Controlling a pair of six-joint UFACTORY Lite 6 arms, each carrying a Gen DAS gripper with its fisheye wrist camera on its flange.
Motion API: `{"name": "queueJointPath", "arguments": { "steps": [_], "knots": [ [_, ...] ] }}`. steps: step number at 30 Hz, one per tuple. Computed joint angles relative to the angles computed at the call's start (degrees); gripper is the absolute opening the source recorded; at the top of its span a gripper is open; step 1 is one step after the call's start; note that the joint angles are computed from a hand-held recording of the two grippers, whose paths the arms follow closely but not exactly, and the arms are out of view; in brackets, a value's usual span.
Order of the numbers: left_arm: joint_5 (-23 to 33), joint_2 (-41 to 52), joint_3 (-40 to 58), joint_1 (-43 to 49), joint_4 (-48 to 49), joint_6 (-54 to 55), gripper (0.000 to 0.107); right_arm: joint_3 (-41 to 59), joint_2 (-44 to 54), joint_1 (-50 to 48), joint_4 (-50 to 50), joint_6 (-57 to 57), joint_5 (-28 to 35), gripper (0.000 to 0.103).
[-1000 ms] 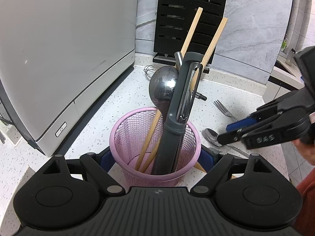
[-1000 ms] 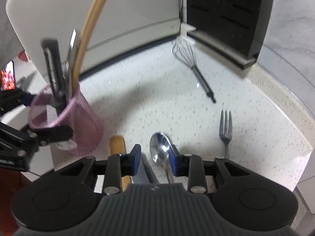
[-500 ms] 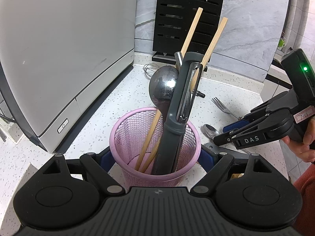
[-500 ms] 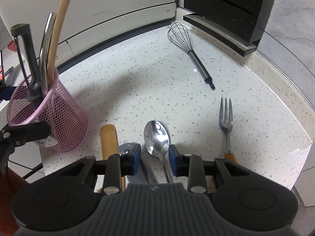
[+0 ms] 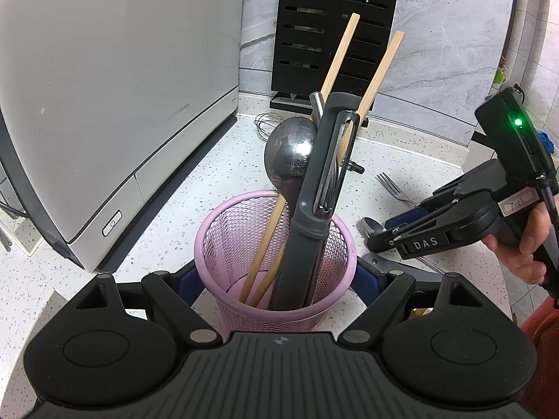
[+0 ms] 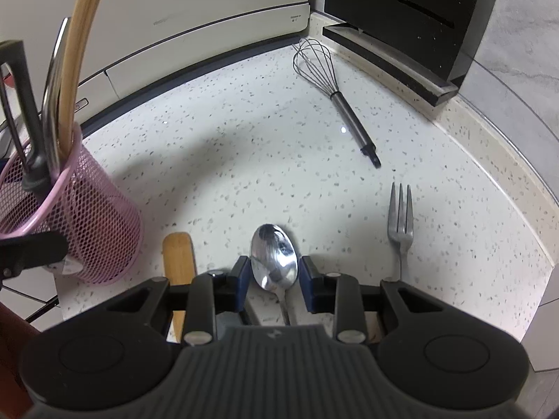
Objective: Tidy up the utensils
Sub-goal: 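Move the right gripper back toward the metal spoon on the counter, then grasp the metal spoon with the right gripper and lift it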
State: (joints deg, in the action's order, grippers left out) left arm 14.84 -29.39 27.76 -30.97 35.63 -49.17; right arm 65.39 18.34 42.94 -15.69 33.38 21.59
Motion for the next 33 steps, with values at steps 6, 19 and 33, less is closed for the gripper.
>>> {"name": "queueJointPath", "arguments": {
  "steps": [6,19,33],
  "knots": [
    [0.03,0.02,0.03,-0.03,0.09,-0.12,0.098,0.52,0.71,0.24,-2.34,1.38,-0.46,0.029],
    [-0.03,0.14,0.06,0.0,0.27,-0.29,0.098,-3.06,-4.8,-0.28,-3.37,2.71,-1.93,0.028],
    [-0.25,0.39,0.09,0.07,0.68,-0.65,0.098,-7.09,-12.02,-0.72,-3.61,3.84,-5.47,0.027]
  ]
}}
